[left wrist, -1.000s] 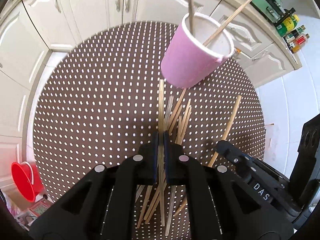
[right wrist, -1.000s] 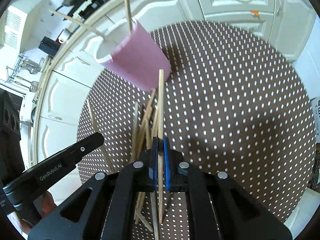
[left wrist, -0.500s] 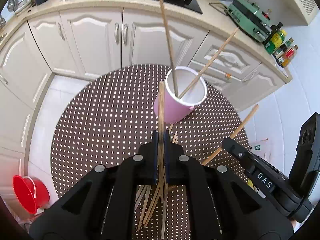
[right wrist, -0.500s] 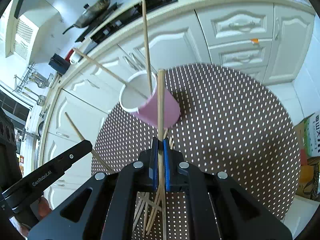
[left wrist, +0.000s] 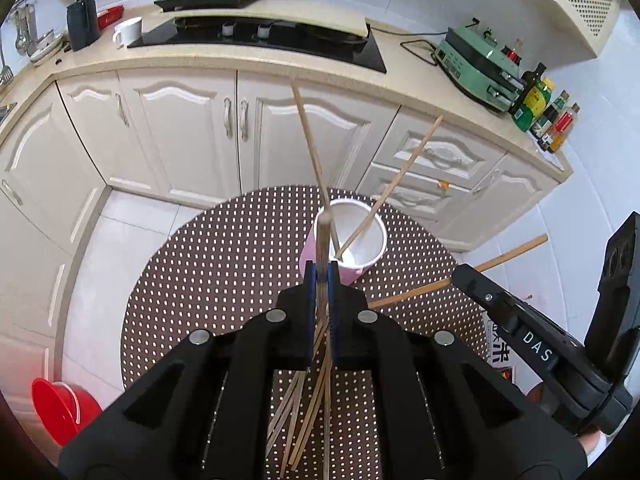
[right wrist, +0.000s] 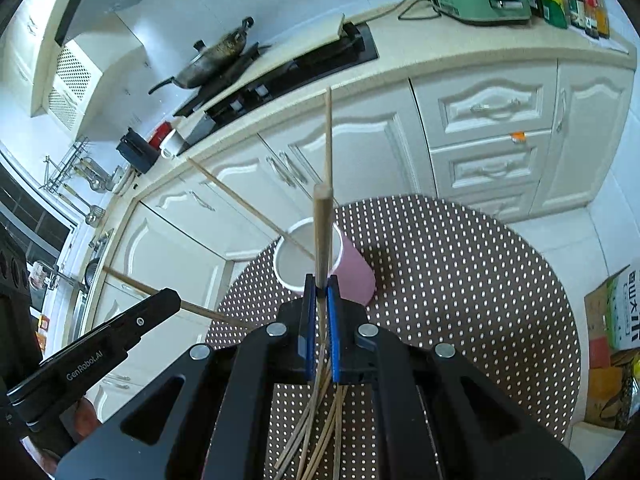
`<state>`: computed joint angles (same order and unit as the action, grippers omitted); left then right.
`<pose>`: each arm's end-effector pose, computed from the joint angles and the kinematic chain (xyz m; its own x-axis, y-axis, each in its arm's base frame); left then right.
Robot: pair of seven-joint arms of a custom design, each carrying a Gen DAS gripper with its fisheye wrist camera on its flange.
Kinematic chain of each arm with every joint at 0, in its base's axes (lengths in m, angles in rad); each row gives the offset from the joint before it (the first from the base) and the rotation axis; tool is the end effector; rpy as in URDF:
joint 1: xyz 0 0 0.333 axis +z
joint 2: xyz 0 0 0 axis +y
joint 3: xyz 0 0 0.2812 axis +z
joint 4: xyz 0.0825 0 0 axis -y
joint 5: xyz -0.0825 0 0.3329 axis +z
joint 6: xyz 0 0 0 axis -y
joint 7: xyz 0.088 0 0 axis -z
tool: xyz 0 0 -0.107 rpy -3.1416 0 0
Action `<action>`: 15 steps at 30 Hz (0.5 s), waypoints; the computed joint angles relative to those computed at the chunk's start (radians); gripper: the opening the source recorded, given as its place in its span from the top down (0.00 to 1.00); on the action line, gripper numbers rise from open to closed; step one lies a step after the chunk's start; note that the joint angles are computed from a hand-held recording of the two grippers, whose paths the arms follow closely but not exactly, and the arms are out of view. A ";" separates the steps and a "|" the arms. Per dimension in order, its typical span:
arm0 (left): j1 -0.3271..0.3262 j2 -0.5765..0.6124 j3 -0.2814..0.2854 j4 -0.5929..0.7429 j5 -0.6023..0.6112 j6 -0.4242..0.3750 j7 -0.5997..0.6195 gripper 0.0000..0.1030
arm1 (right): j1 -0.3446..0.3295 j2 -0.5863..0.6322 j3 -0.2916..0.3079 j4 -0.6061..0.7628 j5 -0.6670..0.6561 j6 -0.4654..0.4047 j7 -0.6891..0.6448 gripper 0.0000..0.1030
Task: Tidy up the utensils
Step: 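Lift both held chopsticks upright above the pink cup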
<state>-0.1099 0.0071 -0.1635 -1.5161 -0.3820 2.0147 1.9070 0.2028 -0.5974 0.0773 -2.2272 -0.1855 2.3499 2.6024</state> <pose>0.5150 -0.1668 0.6634 -0.5474 -0.8109 0.2071 -0.7553 0.3721 -0.5394 0.3678 0.1121 0.6517 -0.4495 -0.7814 -0.4330 -0.5806 0.6239 -0.5231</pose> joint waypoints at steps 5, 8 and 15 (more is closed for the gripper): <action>-0.001 0.011 -0.001 0.038 -0.005 0.019 -0.002 0.94 | -0.029 0.006 0.010 0.036 -0.038 0.007 0.009 0.96; 0.000 0.024 -0.001 0.072 -0.010 0.018 0.002 0.94 | -0.041 0.009 0.009 0.056 -0.058 0.014 0.007 0.96; 0.005 0.049 -0.003 0.157 -0.033 0.008 0.017 0.94 | -0.068 0.017 0.010 0.096 -0.096 0.030 0.011 0.96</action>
